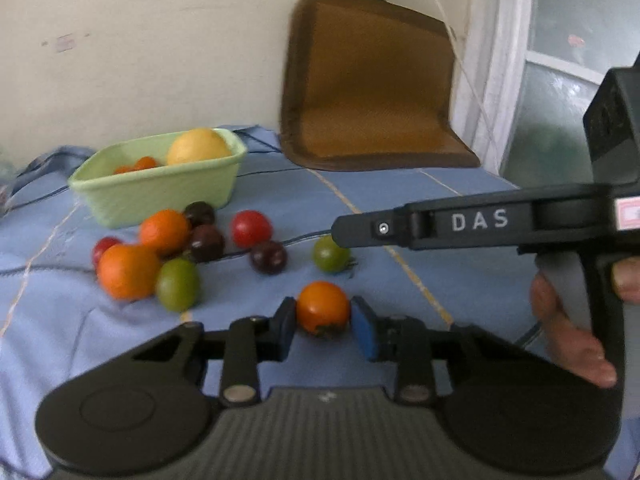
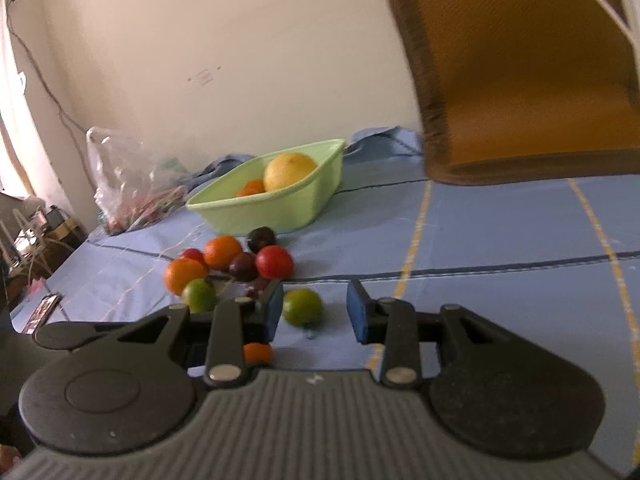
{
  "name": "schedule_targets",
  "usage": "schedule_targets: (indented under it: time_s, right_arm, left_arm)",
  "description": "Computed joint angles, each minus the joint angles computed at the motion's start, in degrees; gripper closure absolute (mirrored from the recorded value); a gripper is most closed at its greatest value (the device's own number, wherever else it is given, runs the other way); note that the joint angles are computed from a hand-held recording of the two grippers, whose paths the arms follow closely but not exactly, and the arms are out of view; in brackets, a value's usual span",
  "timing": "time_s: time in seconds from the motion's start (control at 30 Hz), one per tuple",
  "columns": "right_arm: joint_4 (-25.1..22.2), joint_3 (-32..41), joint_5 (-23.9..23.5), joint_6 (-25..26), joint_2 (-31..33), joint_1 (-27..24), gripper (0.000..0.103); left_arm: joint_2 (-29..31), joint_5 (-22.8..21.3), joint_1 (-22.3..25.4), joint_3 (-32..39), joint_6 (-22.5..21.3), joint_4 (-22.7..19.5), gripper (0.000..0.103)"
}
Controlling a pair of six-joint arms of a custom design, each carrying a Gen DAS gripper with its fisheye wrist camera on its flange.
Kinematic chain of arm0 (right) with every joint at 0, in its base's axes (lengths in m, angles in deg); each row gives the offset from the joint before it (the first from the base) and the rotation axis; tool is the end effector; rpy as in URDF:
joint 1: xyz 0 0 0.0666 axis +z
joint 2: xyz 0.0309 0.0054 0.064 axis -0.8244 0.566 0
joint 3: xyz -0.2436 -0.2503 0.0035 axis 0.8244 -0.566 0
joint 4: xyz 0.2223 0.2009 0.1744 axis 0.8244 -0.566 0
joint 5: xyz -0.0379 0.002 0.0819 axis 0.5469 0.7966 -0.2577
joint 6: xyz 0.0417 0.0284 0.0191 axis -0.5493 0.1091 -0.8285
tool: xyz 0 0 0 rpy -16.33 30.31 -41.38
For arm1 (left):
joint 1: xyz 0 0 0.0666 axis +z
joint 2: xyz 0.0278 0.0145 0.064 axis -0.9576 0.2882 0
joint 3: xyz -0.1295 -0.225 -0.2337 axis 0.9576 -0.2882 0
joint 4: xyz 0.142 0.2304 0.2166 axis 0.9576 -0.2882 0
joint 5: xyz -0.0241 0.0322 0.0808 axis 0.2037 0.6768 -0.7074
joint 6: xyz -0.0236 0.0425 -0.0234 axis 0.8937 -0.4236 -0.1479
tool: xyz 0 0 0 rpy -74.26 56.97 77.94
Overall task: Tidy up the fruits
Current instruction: 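Grasp an orange tomato with the left gripper while the right grasps a green tomato, then carry both tomatoes into the green basin and open both grippers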
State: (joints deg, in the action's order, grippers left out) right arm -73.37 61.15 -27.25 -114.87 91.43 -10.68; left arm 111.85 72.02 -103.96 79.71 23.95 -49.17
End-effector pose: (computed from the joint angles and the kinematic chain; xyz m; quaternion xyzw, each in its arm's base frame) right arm 0.3350 0.3294 0.4256 -0.1201 0.8511 0.2752 0.4307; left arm 0.2800 -0.1626 0.4314 0.1246 0.8827 -0.1200 0.4369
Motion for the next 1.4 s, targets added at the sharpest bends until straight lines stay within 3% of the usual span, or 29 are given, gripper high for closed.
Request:
schedule_targets:
  time_s: [0.13,0.2,0.27,0.4,0.5,0.6,0.73,0.9,1.07,1.4]
  right_arm:
    - [-2.3,3.27,1.05,2.9,3.2,1.34,0.064]
    - [-5.05,5.39,4.75,4.88,5.16,2.64,0.064]
    - [-5.65,5.87,7.06,6.36,5.41,3.43,0.075]
    - [-2.74,3.67,8.01,5.56,3.8,4.26,0.075]
    - [1.34,4.07,9.6,6.99,4.43,4.81,0.075]
    - [2.81,9.67,11.87,8.84,8.39,4.97,0.075]
    - [5.1,18.46,13.09,11.68,15.05,4.55,0.075]
    - [-2.68,33.77,13.73,9.15,25.03,3.31,0.075]
    - [-12.17,45.82,12.65,8.59,32.44,2.61,0.074]
    - [-12.22,47.8,14.84,11.39,33.98,3.45,0.074]
  left_arm:
    - [-4.05,3.31,2.95,-2.77,0.59,-0.6,0.073]
    - [-5.49,4.14,4.28,-3.27,0.25,-1.64,0.073]
    - [-7.68,6.15,6.35,-4.32,-0.24,-1.82,0.073]
    - [-9.45,10.6,11.43,-3.52,-0.28,-1.05,0.073]
    - [-6.16,12.23,15.58,0.3,-0.21,1.07,0.073]
    - [-1.26,12.86,19.41,4.61,0.02,4.22,0.073]
    - [6.72,9.21,22.17,10.1,0.96,8.49,0.073]
    - [15.18,9.56,24.82,16.37,4.51,6.88,0.073]
    - [18.25,8.39,24.58,18.38,3.09,5.41,0.073]
    - [20.36,11.51,26.34,19.23,3.26,5.84,0.073]
